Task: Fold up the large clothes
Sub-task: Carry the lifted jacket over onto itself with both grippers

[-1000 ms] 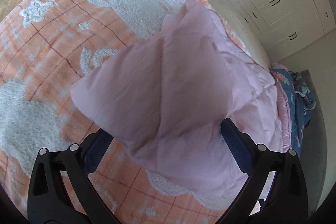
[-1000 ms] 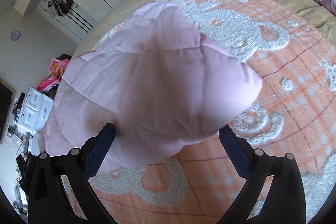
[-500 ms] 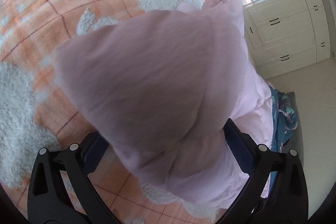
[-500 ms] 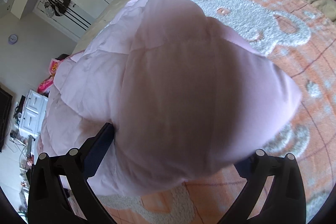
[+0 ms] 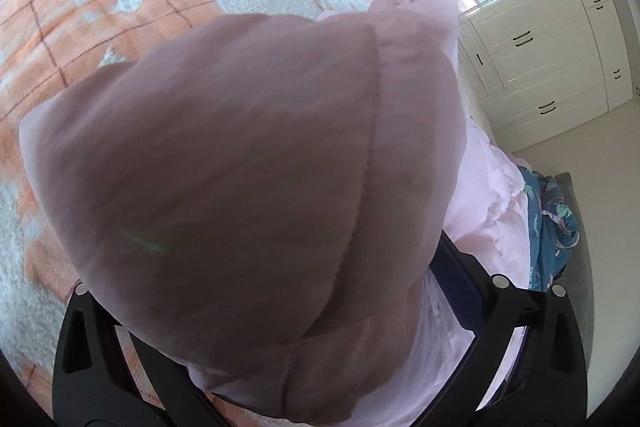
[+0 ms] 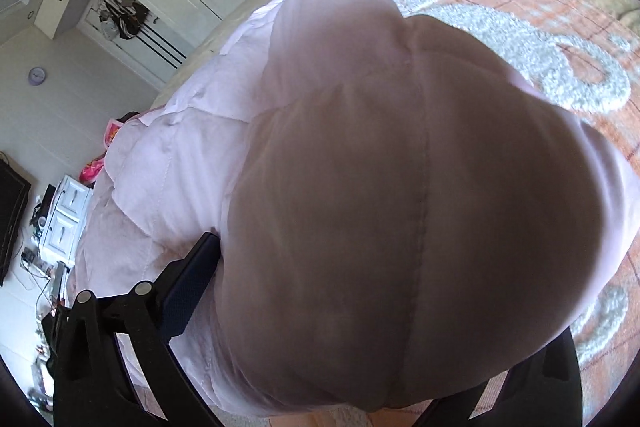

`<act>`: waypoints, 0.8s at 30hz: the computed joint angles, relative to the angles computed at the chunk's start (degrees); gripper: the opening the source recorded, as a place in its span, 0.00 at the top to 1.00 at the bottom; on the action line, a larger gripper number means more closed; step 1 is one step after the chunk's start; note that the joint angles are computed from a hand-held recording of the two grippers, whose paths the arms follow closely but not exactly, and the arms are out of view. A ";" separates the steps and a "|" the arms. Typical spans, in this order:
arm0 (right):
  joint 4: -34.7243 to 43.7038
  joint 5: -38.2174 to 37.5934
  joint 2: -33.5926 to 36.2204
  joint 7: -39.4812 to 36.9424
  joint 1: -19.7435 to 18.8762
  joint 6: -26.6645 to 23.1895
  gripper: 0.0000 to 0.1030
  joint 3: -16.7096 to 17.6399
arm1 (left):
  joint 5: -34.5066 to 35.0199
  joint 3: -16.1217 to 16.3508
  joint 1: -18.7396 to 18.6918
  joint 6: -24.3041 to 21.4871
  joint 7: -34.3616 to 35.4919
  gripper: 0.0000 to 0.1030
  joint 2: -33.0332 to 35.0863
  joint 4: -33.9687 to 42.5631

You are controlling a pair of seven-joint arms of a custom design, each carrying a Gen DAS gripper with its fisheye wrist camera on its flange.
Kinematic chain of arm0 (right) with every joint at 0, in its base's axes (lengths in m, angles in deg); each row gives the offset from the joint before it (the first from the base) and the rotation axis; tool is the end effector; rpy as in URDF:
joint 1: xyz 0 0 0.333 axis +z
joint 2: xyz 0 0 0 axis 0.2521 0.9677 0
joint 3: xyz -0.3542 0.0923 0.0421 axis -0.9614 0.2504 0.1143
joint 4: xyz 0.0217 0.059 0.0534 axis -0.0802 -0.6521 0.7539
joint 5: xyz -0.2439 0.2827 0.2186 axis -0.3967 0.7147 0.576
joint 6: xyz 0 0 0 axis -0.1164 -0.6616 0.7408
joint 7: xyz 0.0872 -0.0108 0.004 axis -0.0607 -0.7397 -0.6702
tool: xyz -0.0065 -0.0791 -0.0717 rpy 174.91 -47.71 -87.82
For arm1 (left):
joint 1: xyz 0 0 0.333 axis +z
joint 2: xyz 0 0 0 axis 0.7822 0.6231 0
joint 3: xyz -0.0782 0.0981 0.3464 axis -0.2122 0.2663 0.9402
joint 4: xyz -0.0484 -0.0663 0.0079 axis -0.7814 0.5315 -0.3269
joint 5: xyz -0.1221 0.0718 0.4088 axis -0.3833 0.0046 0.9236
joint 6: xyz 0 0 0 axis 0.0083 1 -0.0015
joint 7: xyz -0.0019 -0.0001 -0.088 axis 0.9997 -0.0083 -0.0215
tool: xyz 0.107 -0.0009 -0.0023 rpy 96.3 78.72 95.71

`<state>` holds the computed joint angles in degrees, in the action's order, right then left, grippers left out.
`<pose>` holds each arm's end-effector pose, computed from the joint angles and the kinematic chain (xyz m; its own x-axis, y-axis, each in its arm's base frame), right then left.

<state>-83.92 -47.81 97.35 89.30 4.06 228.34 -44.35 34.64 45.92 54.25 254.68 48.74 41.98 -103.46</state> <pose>0.5654 0.0370 0.3331 -0.2977 -0.7675 -0.5678 -0.6436 0.6006 -0.4744 0.6279 -0.2207 0.3516 0.3378 -0.6767 0.6542 -0.6892 -0.6512 -0.3177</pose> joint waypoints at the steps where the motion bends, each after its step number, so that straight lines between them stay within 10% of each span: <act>1: 0.18 0.29 0.13 -0.47 0.29 0.20 0.13 -0.12 | 0.00 1.05 -0.94 -0.38 -0.03 0.08 -0.08 0.29; 6: -0.35 1.75 -0.12 -4.24 2.17 2.49 0.32 -1.69 | -0.50 6.14 -5.78 -1.12 0.16 0.12 -0.74 1.01; 15: -2.01 13.29 -4.12 -22.83 10.26 -2.23 0.56 -5.24 | 0.37 12.48 -11.94 0.06 2.59 0.48 -1.54 2.10; 24: -5.20 36.16 -7.71 -47.13 21.69 -4.75 0.65 -10.57 | 0.34 29.91 -29.06 -0.75 4.72 0.67 -3.67 3.08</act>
<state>-89.12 -11.65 89.63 42.16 25.75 223.59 -54.92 34.98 75.84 25.19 253.93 53.47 38.31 -100.38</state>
